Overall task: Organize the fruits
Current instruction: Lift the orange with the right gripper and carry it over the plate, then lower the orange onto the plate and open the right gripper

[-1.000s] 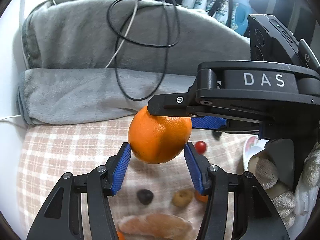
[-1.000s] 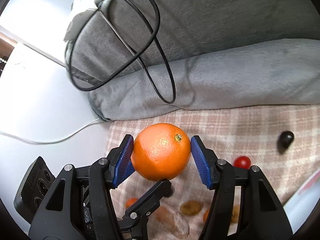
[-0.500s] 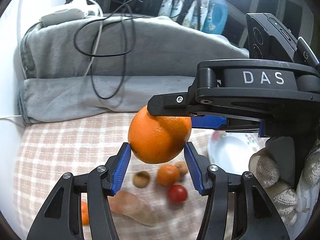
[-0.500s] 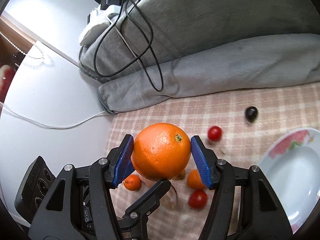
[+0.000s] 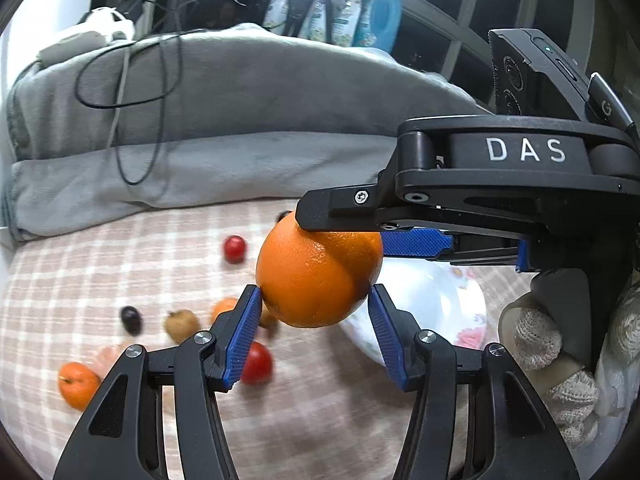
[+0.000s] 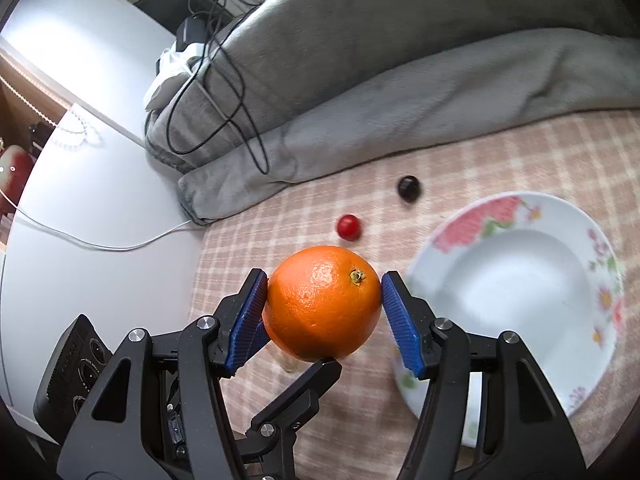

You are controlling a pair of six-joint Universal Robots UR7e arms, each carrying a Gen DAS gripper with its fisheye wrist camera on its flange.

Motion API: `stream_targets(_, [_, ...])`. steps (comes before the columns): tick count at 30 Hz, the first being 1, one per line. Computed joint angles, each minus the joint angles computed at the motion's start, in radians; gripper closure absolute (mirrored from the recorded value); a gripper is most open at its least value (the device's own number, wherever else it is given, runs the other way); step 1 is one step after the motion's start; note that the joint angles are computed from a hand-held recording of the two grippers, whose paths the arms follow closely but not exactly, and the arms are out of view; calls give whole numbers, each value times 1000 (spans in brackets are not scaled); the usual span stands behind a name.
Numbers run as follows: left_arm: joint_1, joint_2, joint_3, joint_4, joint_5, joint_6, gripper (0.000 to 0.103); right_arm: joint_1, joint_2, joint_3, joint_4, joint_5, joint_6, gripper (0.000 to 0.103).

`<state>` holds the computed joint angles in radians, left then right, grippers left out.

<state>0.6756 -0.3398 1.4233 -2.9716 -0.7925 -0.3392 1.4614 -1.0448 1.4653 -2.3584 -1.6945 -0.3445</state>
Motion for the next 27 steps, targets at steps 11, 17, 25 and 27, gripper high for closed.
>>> stream_targets(11, [-3,52,-48,19,-95,11,49,-58,-71,42,13,-1,10,42])
stream_targets(17, [4,74,-82,48,-138,16,49,-77,-88,42,18,4,-2,42])
stream_targets(25, [-11,39,-21,-16,-110,31,56,-82,-132,94,-158,1,-95,42])
stream_targets(27, [-17,22,8,-38,-94,25,56,-84,-140,106,-192,4,-118,41])
